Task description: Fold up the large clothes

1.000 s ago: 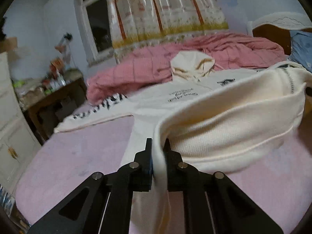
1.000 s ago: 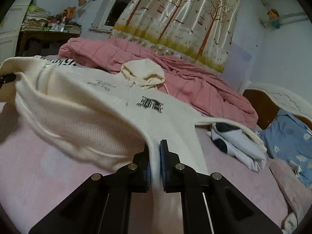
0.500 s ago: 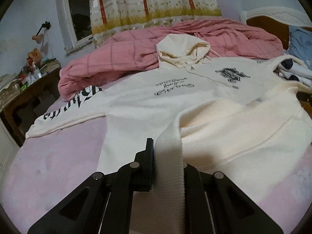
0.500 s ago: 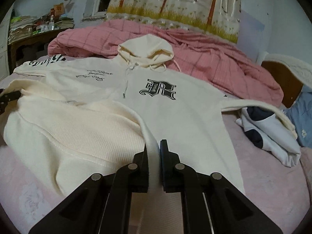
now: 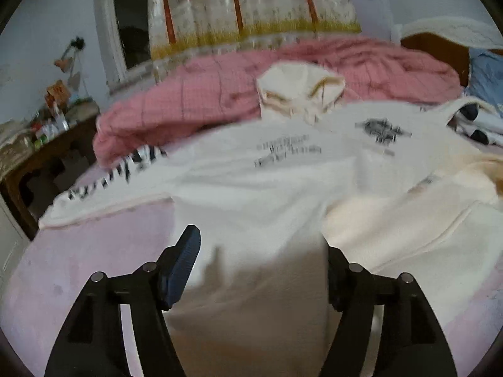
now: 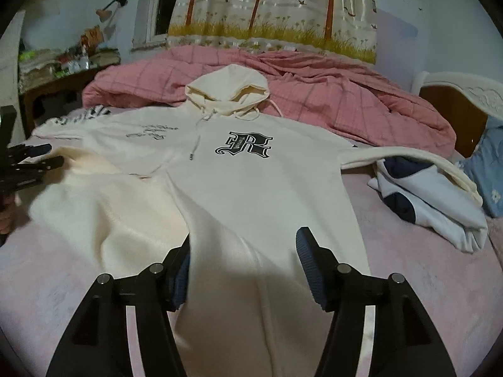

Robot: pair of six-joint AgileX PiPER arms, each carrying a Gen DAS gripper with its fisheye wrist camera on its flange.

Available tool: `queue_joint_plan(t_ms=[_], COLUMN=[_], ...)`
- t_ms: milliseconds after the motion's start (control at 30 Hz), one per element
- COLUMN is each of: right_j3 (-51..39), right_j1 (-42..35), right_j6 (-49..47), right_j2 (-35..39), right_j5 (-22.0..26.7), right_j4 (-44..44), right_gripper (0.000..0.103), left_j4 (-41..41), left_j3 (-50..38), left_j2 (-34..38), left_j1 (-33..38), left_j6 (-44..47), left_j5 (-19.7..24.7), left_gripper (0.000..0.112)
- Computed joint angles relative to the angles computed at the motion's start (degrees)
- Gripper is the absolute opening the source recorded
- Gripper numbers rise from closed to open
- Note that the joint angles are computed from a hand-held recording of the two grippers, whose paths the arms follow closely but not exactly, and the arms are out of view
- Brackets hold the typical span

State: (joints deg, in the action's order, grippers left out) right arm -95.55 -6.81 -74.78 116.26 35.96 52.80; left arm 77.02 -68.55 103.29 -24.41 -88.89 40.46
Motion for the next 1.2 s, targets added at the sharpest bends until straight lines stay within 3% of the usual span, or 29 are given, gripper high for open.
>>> queue_joint_plan(t_ms=[100,200,300,367,433,533,600,667,733,833,900,933,967,1033,1100,1167,1200], right_j3=[6.3,16.1,24.2,25.8,26.2,30.1,29.5,30.1,30.4,25.0,18.8,15.8,11.7,3.0,-8.4,-19.4,-23.2], right_j1=[-3.1,-4.9,-7.1,-8.3,-7.3,-2.0,0.8,4.3,5.4,3.2,2.0,1.8,1.7,1.3,0.5,-1.5,-3.0], right_j6=[-9.9,-20.1,-29.7,-29.2,-25.6,-24.8,-16.7,-7.0,-5.4,-3.4,7.5,13.3,19.0,30.5,38.9,39.7,38.0], right_j2=[-3.4,-8.0,-12.3,-13.4,-13.5,-14.8,-14.5,-14.0,-14.1,-13.2,-10.8,-9.4,-7.3,-2.3,4.1,10.1,11.7], right_j5=[3.6,2.2,1.9,3.8,2.3,-10.5,-16.4,-27.8,-34.0,-29.8,-27.7,-27.0,-26.7,-25.3,-18.2,-10.1,-5.3], right_j4=[6.7,12.7,18.2,15.2,9.5,7.0,1.1,-7.4,-7.7,-5.6,-13.1,-17.8,-22.4,-32.9,-37.5,-32.9,-27.2], right_gripper=[0.066,0.066,0.066,0.075,0.077,0.077,0.077,0.076,0.069,0.056,0.038,0.022,0.015,0.015,0.015,0.015,0.015], left_j4=[6.0,4.9,6.2,5.4,4.7,2.0,-1.3,-6.7,-10.8,-8.5,-5.4,-4.1,-3.3,-3.6,-5.4,-5.0,-4.6], left_j3=[5.9,11.1,16.3,18.0,18.9,18.0,16.5,15.0,13.8,12.1,10.8,10.1,9.5,7.7,7.3,9.3,10.2], left_j2=[-5.5,-10.4,-13.1,-14.2,-15.0,-14.7,-13.3,-12.0,-10.7,-8.4,-7.0,-6.1,-5.4,-3.7,-3.4,-5.1,-6.2], left_j1=[-2.4,-5.3,-8.7,-9.1,-7.8,-4.4,-0.9,2.7,5.0,4.2,3.7,3.8,4.2,5.7,7.5,8.8,9.4], left_j6=[-5.1,-4.9,-8.5,-9.2,-10.1,-10.2,-8.4,-4.6,-1.7,-2.8,-2.2,-1.6,-0.9,1.9,3.7,2.5,2.1], left_j5=[1.2,2.9,7.6,8.7,7.5,5.6,3.6,0.6,0.0,5.3,7.0,7.5,7.6,6.9,4.1,0.7,-1.5], left_gripper=[0.089,0.09,0.091,0.095,0.096,0.096,0.096,0.089,0.077,0.071,0.064,0.06,0.058,0.055,0.055,0.055,0.06])
